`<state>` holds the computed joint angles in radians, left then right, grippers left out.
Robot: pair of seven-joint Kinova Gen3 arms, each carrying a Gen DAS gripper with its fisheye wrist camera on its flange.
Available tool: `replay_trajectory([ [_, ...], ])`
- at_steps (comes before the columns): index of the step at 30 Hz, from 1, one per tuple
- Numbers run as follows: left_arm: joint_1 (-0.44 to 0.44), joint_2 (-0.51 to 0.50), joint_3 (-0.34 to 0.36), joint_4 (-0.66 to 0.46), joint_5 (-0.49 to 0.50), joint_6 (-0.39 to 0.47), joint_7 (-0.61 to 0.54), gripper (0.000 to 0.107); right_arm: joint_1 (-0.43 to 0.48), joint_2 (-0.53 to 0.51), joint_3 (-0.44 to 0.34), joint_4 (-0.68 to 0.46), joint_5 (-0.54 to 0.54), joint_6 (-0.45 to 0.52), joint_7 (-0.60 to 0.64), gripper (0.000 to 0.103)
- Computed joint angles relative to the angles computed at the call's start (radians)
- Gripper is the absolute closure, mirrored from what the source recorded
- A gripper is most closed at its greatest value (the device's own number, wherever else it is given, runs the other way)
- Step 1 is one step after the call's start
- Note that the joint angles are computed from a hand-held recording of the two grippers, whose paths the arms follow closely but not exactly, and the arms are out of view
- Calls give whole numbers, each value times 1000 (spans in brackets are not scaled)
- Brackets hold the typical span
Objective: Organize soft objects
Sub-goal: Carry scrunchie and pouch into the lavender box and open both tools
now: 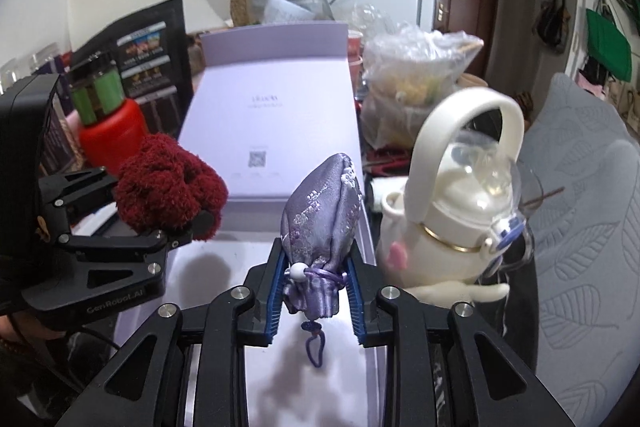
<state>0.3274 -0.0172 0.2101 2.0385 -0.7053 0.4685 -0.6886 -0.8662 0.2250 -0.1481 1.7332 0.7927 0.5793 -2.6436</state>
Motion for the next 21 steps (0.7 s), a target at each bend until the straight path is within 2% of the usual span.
replay_trajectory([
  [2,5,12,5,-4,-31,20,29,30,-8,6,3,-1,8,14,-9,63],
  [4,26,21,13,-7,-99,59,94,20,-14,5,4,3,18,21,-26,54],
  [6,35,17,9,0,-120,56,117,19,-14,3,1,3,18,32,-31,52],
  [13,43,-9,15,-12,-71,94,67,18,-24,-16,-14,7,25,85,-54,51],
  [21,20,-92,72,-9,-57,131,89,18,-30,-57,-57,8,55,137,-96,50],
])
